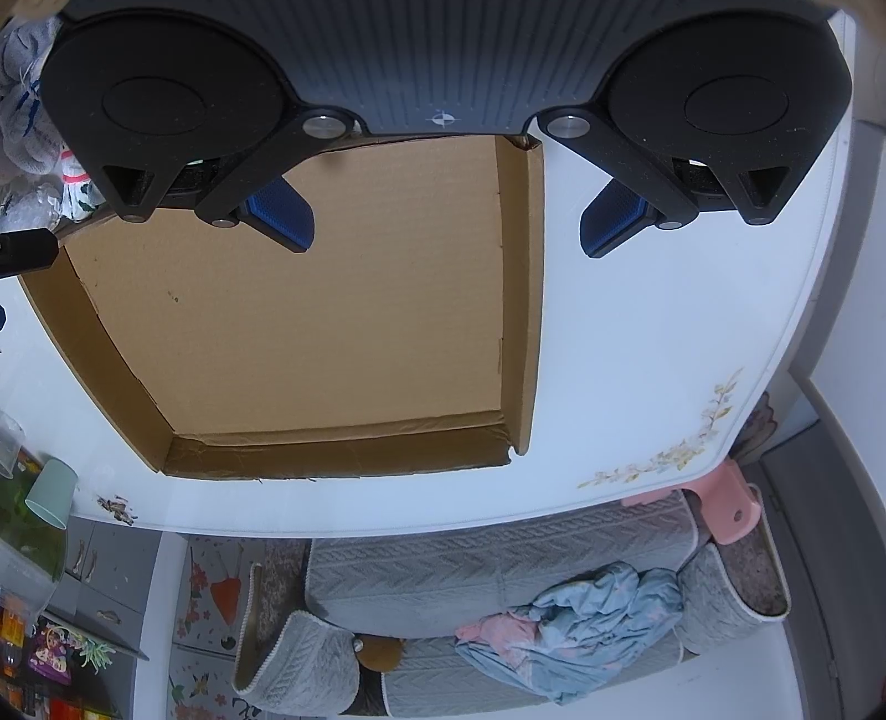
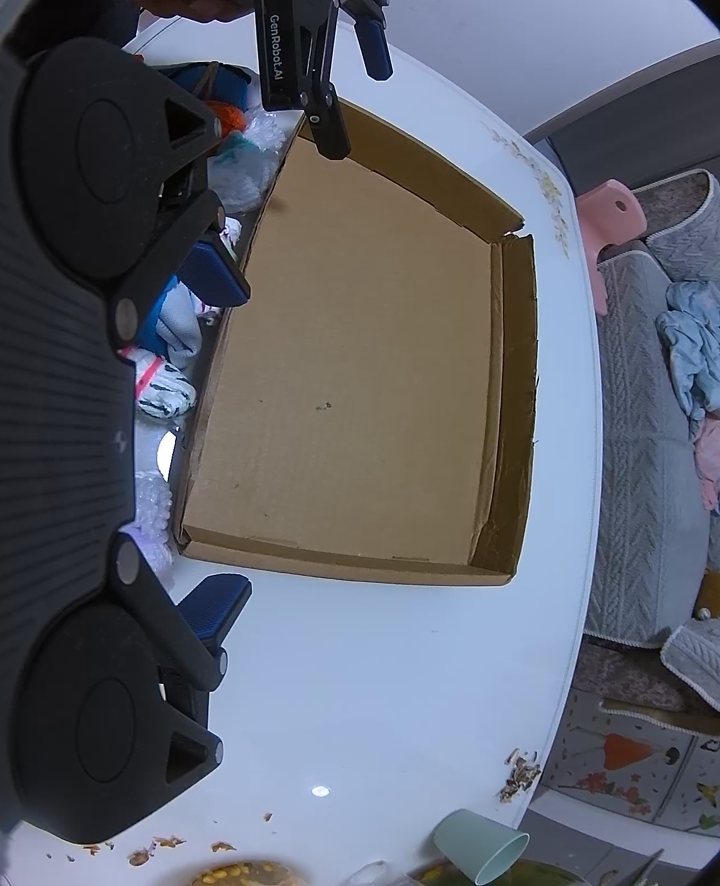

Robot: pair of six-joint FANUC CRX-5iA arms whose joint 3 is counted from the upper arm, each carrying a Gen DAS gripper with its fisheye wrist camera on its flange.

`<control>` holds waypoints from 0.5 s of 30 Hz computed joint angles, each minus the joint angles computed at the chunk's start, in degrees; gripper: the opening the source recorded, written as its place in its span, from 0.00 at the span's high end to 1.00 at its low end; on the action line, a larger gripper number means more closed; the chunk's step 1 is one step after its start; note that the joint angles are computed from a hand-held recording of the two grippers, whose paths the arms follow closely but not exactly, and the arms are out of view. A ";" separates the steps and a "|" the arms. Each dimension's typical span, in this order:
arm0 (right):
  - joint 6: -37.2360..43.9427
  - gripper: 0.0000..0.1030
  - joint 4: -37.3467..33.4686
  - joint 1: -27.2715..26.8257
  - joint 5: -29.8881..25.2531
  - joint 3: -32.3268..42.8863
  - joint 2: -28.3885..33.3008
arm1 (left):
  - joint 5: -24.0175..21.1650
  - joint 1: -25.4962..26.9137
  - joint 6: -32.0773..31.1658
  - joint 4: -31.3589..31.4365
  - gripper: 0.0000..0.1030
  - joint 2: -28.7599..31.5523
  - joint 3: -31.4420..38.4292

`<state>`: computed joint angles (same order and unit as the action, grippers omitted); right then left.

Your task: Organize objects

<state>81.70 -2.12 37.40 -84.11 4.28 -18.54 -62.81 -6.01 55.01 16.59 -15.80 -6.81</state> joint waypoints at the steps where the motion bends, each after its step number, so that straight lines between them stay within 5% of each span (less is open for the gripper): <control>1: 0.07 0.00 -0.05 -0.11 -0.13 0.10 0.06 | -0.11 0.01 0.10 -0.18 0.01 -0.05 0.06; 7: 1.13 0.01 -0.84 -1.84 -1.44 0.59 0.58 | -0.75 0.92 0.67 -1.03 0.01 -1.25 -0.24; 15: 2.29 0.01 -0.67 -2.77 -3.94 -0.28 1.43 | -4.22 9.02 -4.15 4.20 0.01 -4.38 -4.58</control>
<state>84.00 -2.79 34.63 -88.05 4.00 -17.11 -67.03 3.01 50.86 20.80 -20.18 -11.39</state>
